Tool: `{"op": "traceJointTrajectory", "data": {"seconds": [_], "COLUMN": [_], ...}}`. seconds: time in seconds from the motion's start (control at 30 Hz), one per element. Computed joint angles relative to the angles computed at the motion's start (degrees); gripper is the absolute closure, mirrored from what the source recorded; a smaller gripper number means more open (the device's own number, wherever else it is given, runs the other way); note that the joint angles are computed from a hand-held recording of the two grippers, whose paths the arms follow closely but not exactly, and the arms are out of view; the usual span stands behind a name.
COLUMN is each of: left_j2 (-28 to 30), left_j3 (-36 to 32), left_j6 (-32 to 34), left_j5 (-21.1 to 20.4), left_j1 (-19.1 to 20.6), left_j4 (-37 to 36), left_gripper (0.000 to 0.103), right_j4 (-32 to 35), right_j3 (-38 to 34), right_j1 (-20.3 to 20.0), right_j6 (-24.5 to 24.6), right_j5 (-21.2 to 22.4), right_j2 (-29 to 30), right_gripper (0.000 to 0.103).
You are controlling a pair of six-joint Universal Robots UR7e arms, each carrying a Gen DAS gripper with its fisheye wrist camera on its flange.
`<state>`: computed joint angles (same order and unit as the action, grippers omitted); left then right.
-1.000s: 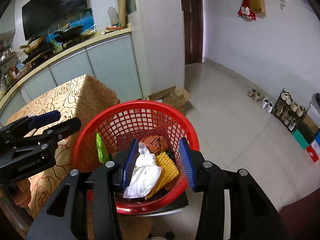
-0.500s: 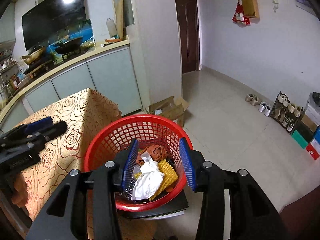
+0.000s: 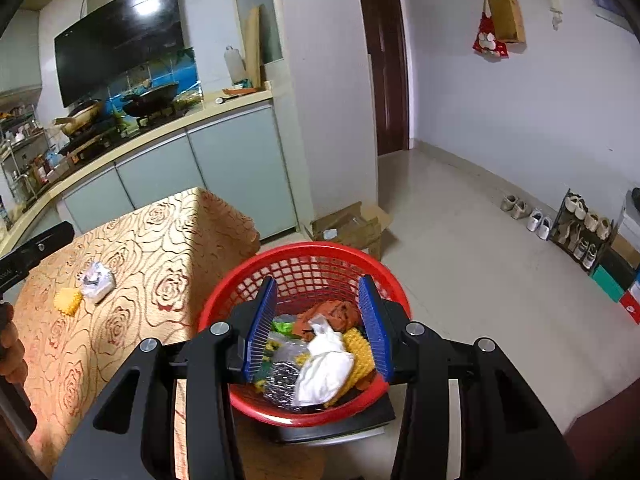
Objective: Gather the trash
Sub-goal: 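Move both tools back over the yellow foam net and silver wrapper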
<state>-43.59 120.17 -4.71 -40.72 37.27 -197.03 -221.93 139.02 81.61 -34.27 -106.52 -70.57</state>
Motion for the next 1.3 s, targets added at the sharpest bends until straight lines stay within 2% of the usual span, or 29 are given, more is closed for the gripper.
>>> {"op": "traceJointTrajectory", "data": {"seconds": [0.23, 0.4, 0.6, 0.77, 1.0, 1.13, 1.3], "left_j2": [-4.98, -9.39, -15.28, -17.69, -20.72, -22.22, -22.38], "left_j3": [5.5, 10.01, 15.42, 18.82, 21.18, 21.33, 20.55], "left_j6": [-1.4, -2.52, -7.0, -9.22, -12.35, -15.94, -18.9], "left_j5": [6.86, 12.27, 16.98, 20.49, 21.63, 22.21, 21.29], "left_j1": [-0.89, -1.01, -0.21, -0.3, 0.28, 1.37, 3.45], "left_j4": [-3.55, -5.34, -3.65, -2.89, -0.73, 3.27, 7.66], "left_gripper": [0.032, 0.025, 0.025, 0.024, 0.024, 0.024, 0.024], "right_j4": [-0.15, 0.43, 1.05, 1.26, 2.18, 2.71, 5.3], "right_j3": [-0.61, -1.39, -3.13, -4.5, -6.38, -7.9, -10.92], "right_j1": [3.39, 6.03, 10.05, 13.03, 16.94, 18.62, 20.4], "right_j6": [0.12, -0.21, -0.04, 0.75, 0.69, 1.22, 1.23], "right_j5": [-0.76, -1.18, -1.91, -2.12, -2.68, -3.11, -3.9], "right_j2": [2.52, 4.34, 7.36, 10.12, 13.52, 15.74, 19.32], "right_gripper": [0.061, 0.058, 0.055, 0.054, 0.054, 0.048, 0.047]}}
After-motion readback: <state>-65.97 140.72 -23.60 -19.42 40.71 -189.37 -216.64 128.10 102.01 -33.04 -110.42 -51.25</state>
